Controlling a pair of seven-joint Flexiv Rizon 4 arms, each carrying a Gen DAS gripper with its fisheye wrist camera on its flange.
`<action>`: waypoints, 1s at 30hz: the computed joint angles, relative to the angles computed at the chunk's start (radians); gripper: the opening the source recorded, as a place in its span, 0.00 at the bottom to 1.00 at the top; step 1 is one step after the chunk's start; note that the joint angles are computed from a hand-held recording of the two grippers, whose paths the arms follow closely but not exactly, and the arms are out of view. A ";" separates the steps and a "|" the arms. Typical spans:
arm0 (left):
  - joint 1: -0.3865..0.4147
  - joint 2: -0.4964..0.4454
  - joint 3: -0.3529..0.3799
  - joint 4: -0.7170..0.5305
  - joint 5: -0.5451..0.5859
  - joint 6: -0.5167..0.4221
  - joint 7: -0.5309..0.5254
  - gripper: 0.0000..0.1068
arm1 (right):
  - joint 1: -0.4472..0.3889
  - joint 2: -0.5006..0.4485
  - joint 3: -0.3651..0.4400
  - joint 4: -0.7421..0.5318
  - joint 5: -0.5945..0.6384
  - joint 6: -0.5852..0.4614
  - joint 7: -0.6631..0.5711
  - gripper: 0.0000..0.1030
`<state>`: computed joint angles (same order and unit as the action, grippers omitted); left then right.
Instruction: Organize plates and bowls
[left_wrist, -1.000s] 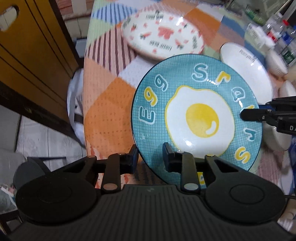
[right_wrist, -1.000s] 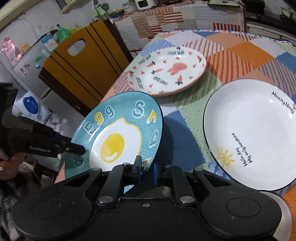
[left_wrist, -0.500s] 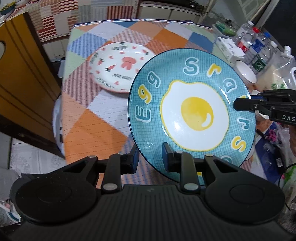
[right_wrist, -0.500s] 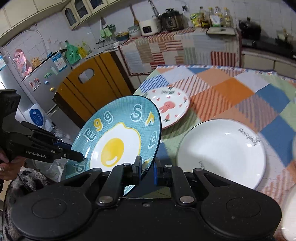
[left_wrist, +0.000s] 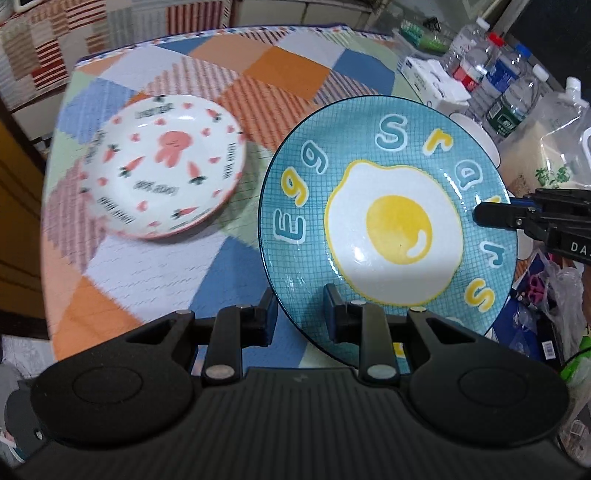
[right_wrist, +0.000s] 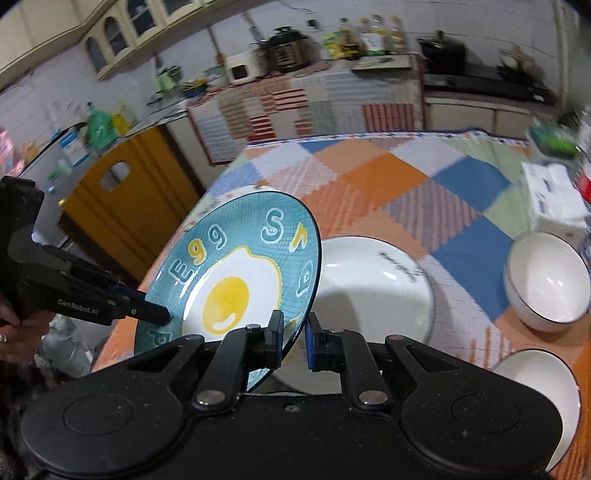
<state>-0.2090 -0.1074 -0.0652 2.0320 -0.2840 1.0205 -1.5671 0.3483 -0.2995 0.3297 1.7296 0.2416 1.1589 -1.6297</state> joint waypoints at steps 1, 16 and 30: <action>-0.001 -0.023 -0.004 -0.021 0.014 0.001 -0.008 0.23 | 0.006 -0.005 -0.014 0.006 -0.019 0.007 0.012 0.16; -0.007 -0.228 -0.014 -0.193 0.059 -0.054 -0.043 0.23 | -0.028 -0.145 -0.047 -0.058 -0.110 -0.033 0.110 0.17; -0.040 -0.274 0.017 -0.267 0.152 -0.085 -0.129 0.23 | 0.037 -0.170 -0.121 -0.066 -0.268 -0.078 0.292 0.21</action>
<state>-0.2491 -0.3815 -0.0482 1.7650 -0.1319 0.9351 -1.6958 0.3853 -0.4691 0.2085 1.6640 -0.0265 1.0805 -1.3373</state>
